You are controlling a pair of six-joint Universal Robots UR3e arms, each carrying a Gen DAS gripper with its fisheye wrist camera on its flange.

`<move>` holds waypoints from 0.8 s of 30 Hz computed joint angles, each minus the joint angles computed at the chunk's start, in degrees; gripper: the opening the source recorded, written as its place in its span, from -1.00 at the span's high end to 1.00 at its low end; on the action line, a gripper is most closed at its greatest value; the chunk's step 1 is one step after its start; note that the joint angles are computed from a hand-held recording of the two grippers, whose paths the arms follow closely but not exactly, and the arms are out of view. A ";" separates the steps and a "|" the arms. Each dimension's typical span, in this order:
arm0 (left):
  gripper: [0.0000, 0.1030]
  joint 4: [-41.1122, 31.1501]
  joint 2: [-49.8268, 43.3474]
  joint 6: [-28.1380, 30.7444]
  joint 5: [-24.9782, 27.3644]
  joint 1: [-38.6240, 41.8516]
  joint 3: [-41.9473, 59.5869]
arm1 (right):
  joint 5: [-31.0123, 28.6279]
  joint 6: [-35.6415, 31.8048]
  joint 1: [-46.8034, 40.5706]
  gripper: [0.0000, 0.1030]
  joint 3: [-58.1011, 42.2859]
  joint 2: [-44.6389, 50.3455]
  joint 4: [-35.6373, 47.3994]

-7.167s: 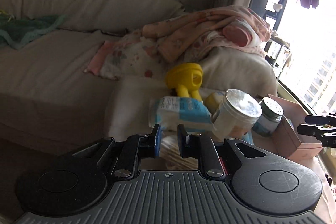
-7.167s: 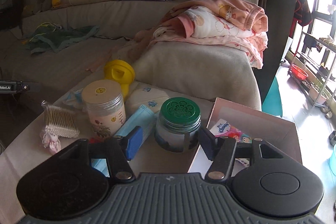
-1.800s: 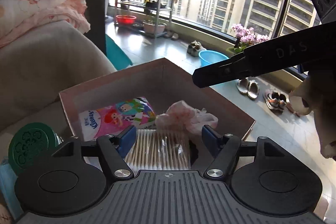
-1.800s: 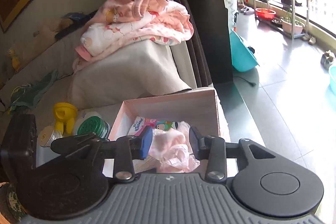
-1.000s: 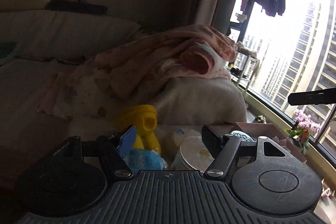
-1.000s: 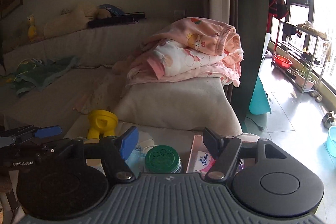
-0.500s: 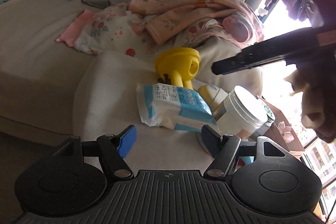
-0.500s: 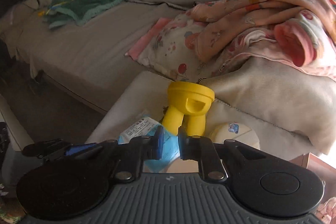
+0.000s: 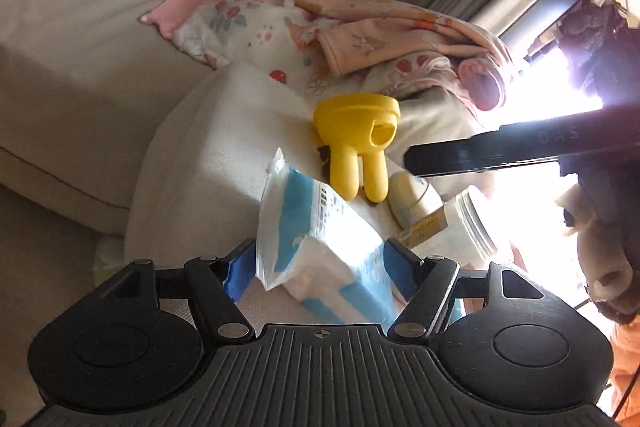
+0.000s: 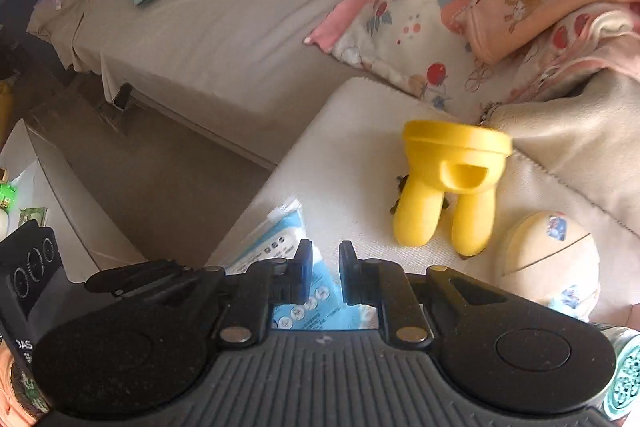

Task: Organize soft objects
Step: 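Grasp the blue-and-white wet-wipe pack with the left gripper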

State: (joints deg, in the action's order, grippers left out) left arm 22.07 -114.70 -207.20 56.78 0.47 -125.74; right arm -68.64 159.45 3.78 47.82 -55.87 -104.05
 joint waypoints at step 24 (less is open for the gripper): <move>-0.45 -32.47 -3.74 18.93 45.21 -24.70 34.40 | 11.85 -4.10 -23.43 -0.09 48.00 -28.65 -38.45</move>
